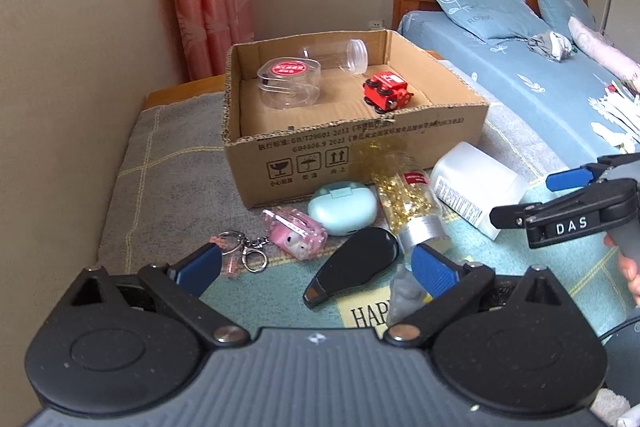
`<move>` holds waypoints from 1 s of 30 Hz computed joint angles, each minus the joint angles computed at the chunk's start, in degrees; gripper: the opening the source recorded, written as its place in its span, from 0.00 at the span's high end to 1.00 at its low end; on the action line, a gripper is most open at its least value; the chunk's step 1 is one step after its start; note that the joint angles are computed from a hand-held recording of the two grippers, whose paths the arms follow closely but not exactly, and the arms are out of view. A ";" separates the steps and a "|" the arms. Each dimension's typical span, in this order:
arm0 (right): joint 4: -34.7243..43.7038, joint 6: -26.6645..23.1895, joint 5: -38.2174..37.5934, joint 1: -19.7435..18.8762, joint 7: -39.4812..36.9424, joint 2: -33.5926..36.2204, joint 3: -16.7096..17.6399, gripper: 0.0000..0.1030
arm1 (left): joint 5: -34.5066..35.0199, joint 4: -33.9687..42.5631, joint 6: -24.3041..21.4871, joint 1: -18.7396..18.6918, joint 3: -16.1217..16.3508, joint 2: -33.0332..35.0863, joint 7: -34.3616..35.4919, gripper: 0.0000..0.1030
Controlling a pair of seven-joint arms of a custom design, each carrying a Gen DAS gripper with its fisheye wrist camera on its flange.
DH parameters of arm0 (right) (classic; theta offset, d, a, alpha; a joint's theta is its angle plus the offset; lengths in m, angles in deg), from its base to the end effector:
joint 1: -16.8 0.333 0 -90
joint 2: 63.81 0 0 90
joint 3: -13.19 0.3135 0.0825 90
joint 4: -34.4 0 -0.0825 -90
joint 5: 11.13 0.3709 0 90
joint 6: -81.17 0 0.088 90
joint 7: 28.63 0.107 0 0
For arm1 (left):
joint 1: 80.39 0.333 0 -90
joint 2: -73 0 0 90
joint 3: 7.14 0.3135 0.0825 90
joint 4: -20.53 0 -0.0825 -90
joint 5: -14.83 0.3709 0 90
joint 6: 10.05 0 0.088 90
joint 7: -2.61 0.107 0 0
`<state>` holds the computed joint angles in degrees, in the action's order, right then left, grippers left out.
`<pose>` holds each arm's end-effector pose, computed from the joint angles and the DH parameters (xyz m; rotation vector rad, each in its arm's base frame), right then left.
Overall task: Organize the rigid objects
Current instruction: 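Move both tools back toward the remaining items on the bed, then close the left gripper on the grey cat toy while the right gripper grasps the white plastic bottle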
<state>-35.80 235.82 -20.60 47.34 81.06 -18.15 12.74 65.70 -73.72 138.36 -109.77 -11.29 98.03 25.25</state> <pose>0.6771 0.4012 0.3769 -2.0299 1.4806 -0.4547 0.5768 -0.3910 0.4171 -1.7187 1.8038 -0.6945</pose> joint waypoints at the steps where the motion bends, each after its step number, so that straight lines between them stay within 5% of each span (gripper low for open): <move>1: -1.15 0.53 0.23 -0.23 0.32 -0.62 -0.02 0.00 | -0.28 -0.06 0.83 0.22 -0.39 0.11 0.92 0.02; 11: -8.43 5.38 2.07 -2.78 1.01 -4.09 0.51 0.00 | -6.90 2.63 4.39 -0.55 -1.39 2.89 9.48 0.02; 16: -9.00 3.53 -2.17 0.69 7.34 -4.39 -5.24 0.00 | -11.10 4.32 4.39 -1.03 -1.89 4.64 14.15 0.02; 21: -11.67 4.60 -2.43 -1.89 6.26 -5.37 -2.17 0.00 | -15.97 5.50 4.42 -1.23 -2.17 6.51 18.00 0.02; 30: -13.43 5.83 -7.30 0.54 6.83 -5.81 -4.47 0.00 | -19.18 6.39 5.53 -2.08 -0.97 8.54 20.80 0.03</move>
